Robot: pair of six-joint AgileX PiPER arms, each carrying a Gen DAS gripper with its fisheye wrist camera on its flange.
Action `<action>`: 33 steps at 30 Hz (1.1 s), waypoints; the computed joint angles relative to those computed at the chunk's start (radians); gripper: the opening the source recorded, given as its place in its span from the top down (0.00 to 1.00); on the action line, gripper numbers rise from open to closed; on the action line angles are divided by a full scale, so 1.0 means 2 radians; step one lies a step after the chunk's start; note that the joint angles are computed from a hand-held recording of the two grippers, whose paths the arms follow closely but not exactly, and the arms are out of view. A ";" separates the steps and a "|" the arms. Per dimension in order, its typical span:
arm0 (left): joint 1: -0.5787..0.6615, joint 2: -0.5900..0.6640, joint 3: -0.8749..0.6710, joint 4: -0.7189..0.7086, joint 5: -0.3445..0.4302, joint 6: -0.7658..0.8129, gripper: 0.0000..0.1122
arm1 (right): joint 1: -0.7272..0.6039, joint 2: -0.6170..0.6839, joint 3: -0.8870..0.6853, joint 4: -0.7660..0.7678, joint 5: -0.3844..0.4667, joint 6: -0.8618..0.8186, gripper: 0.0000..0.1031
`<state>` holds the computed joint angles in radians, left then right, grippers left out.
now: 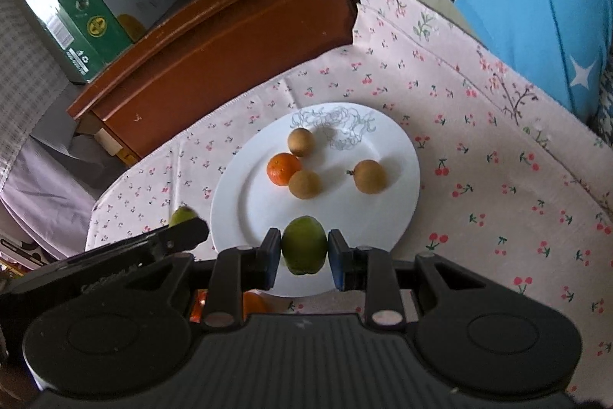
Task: Organize fruits
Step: 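Carry both held green fruits over the plate, then open the left tool to drop its green fruit while the right tool releases its fruit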
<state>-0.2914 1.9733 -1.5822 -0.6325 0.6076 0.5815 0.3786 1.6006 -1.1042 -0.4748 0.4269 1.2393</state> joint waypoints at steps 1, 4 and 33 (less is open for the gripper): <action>-0.002 0.006 -0.008 0.007 0.003 -0.006 0.77 | -0.001 0.004 -0.003 0.003 0.002 -0.001 0.74; -0.007 0.020 -0.027 0.023 0.011 -0.019 0.77 | 0.000 0.017 -0.014 0.008 0.009 0.003 0.74; 0.004 -0.030 -0.011 0.066 -0.011 -0.043 0.26 | 0.014 0.021 -0.021 -0.091 0.007 0.105 0.65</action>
